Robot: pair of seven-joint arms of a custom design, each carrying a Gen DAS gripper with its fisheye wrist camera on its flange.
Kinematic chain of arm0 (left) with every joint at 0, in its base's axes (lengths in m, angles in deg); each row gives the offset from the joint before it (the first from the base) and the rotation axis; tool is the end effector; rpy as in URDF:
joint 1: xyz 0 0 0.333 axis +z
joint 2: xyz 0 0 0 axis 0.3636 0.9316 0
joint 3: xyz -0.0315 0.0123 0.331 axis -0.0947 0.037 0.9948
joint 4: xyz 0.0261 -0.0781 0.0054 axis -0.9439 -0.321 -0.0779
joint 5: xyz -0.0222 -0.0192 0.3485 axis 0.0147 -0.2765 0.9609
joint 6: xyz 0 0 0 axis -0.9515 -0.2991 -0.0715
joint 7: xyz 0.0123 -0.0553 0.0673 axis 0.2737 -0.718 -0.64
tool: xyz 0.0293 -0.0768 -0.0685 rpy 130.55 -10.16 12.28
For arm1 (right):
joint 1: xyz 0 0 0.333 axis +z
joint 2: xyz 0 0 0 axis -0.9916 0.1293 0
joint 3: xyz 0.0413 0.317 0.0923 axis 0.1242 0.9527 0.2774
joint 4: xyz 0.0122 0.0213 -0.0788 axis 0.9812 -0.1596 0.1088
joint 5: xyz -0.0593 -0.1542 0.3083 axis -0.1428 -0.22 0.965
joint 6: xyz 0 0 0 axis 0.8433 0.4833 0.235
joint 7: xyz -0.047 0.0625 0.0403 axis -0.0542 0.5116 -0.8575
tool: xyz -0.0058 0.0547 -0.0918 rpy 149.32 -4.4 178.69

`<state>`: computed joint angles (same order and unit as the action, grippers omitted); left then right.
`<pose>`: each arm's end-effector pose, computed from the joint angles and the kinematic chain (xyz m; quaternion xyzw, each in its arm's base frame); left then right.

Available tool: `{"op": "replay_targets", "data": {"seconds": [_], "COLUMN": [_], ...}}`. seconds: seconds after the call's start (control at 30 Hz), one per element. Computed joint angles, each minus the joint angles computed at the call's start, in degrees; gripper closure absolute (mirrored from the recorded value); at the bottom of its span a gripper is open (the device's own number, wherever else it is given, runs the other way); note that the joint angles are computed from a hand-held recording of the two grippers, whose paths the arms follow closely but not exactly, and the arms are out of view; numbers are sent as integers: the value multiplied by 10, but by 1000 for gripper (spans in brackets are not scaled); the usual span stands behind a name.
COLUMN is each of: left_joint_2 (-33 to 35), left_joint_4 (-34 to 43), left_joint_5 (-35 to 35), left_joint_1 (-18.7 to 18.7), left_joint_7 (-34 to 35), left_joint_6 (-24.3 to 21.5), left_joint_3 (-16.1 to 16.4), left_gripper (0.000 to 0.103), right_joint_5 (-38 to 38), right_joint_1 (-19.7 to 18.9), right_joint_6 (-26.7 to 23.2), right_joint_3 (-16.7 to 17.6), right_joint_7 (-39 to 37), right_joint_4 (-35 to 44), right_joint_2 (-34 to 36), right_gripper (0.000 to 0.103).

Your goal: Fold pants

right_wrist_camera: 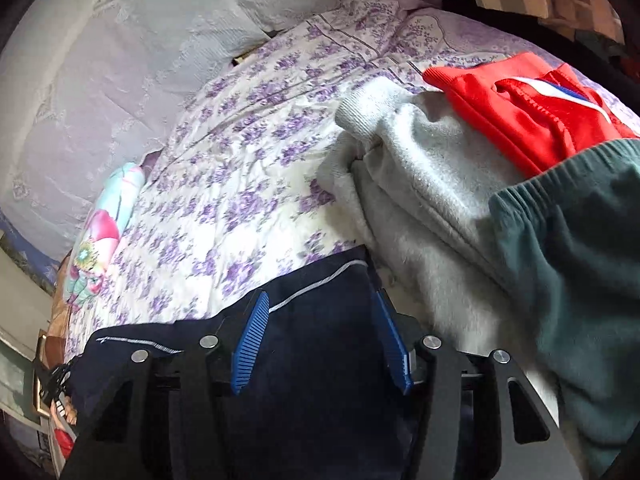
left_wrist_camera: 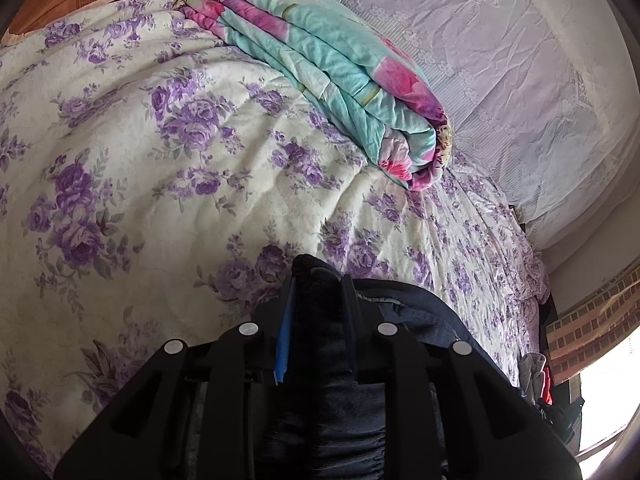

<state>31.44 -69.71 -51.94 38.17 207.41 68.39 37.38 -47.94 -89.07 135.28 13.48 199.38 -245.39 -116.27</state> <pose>0.6786 0.0647 0.4728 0.6544 -0.6167 0.4355 0.0418 0.3170 0.0153 0.5382 -0.3353 0.8714 -0.1947 0.3005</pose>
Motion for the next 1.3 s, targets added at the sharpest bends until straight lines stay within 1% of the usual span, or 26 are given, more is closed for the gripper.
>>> {"op": "replay_targets", "data": {"seconds": [0.1,0.13,0.17,0.2,0.23,0.27,0.3,0.33,0.37,0.43,0.47,0.63,0.77,0.87,0.9,0.97,1.0,1.03,1.07,1.1,1.13,1.17,1.2,1.23,1.27,1.3], "left_joint_2": [5,5,6,5,4,0,-8,-18,-28,-56,-65,-95,-91,-55,-40,7,38,71,97,125,139,147,143,138,136,133], "left_joint_4": [7,7,8,6,6,0,-10,-23,-32,-56,-61,-39,-1,54,71,122,152,189,213,240,248,243,224,211,209,203], "left_joint_5": [1,1,2,1,0,-4,-10,-17,-23,-43,-50,-87,-94,-74,-59,14,64,114,154,200,232,252,247,232,205,174], "left_joint_1": [1,1,1,1,1,1,0,-1,-4,-8,-10,-17,-33,-38,-41,-63,-80,-98,-111,-128,-139,-145,-136,-118,-88,-56], "left_joint_7": [-2,0,0,2,5,13,24,40,53,93,104,120,95,41,19,-57,-112,-167,-204,-243,-266,-279,-271,-258,-238,-215], "left_joint_6": [-7,-7,-6,-5,-2,4,17,35,50,79,82,56,85,98,107,121,119,103,88,71,67,72,90,97,89,80], "left_joint_3": [-1,-1,-2,-2,-3,-4,-5,-7,-7,-10,-8,6,18,20,20,31,47,64,77,95,106,111,97,76,43,10], "left_gripper": [83,83,83,83,83,83,83,86,88,89,89,90,91,91,91,91,91,90,90,90,88,87,87,83,75,70], "right_joint_5": [17,15,6,-6,-11,-20,-22,-11,5,-14,-21,-50,-76,-115,-127,-158,-172,-195,-238,-274,-307,-324,-336,-348,-360,-355], "right_joint_1": [10,8,2,5,16,15,15,29,33,2,-10,-51,-80,-127,-136,-155,-155,-161,-172,-174,-171,-164,-158,-153,-147,-143], "right_joint_6": [33,34,32,30,34,37,37,50,72,78,84,83,97,108,110,102,87,67,35,8,-15,-22,-12,5,19,32], "right_joint_3": [-29,-25,-13,-7,-12,-6,-3,-17,-22,9,20,37,46,75,79,92,94,99,115,121,123,119,112,103,95,86], "right_joint_7": [-13,-16,-19,-33,-54,-63,-65,-74,-81,-63,-59,-66,-65,-43,-35,-15,-13,-4,26,51,77,97,114,131,144,144], "right_joint_4": [-8,-8,-7,-5,-8,-9,-11,-19,-26,-21,-15,60,121,178,195,240,267,293,320,341,359,364,361,352,342,331], "right_joint_2": [38,45,49,52,53,54,52,49,45,31,25,40,75,129,152,218,260,300,340,370,400,417,427,427,422,413], "right_gripper": [47,47,43,43,44,56,80,89,93,94,94,94,94,94,94,94,91,88,78,74,73,70,62,59,59,59]}}
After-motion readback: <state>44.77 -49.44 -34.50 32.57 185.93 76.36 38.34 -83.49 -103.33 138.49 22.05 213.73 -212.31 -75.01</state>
